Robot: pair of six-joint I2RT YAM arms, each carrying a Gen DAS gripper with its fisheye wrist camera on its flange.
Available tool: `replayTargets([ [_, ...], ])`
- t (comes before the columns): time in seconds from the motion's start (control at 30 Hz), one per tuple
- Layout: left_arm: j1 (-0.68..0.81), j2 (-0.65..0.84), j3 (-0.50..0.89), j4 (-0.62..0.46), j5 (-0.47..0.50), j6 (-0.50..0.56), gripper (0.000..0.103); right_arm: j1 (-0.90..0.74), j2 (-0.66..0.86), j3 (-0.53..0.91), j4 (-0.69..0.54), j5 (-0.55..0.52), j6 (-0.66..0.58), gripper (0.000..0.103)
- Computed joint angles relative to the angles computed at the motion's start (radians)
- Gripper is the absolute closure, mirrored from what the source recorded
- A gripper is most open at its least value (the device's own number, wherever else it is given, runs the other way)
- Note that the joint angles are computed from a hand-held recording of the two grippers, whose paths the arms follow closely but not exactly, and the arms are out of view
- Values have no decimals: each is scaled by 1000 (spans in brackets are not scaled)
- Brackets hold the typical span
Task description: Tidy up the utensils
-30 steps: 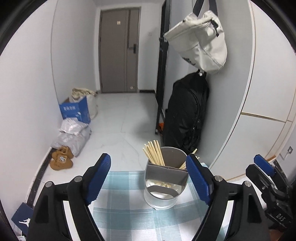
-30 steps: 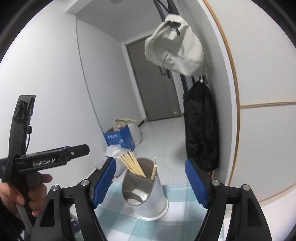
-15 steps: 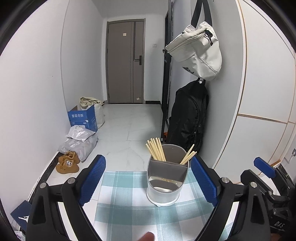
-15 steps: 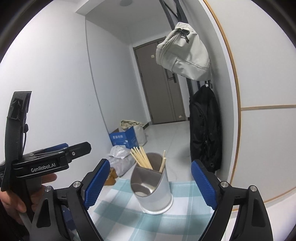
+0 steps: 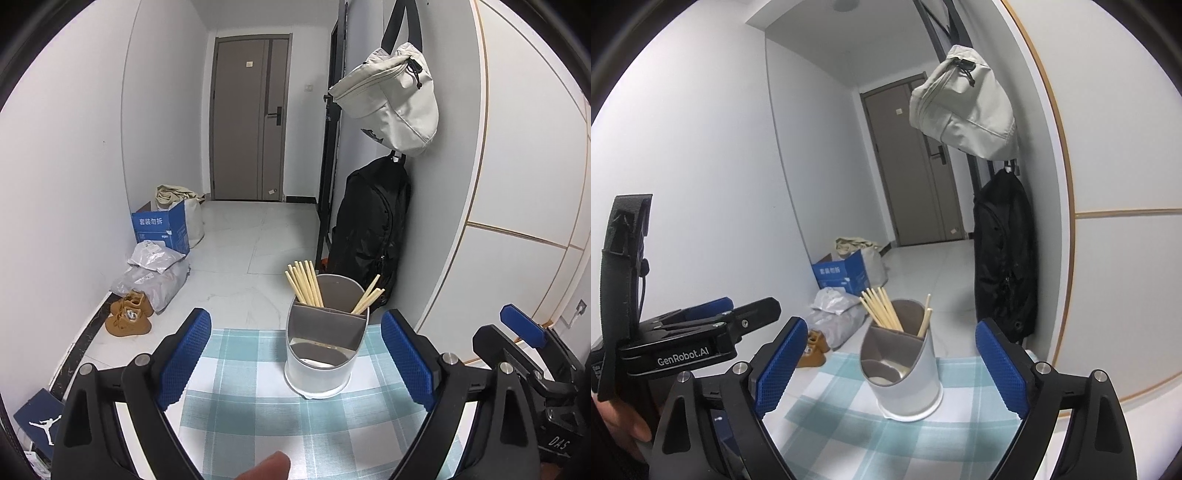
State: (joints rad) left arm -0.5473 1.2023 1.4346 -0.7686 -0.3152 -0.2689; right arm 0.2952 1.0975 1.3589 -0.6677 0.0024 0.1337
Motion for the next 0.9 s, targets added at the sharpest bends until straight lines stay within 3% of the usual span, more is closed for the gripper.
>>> replayTargets([
  [0.9, -5, -2, -28, -12, -12, -24, 12, 6, -25, -14, -14, 24, 4, 8],
])
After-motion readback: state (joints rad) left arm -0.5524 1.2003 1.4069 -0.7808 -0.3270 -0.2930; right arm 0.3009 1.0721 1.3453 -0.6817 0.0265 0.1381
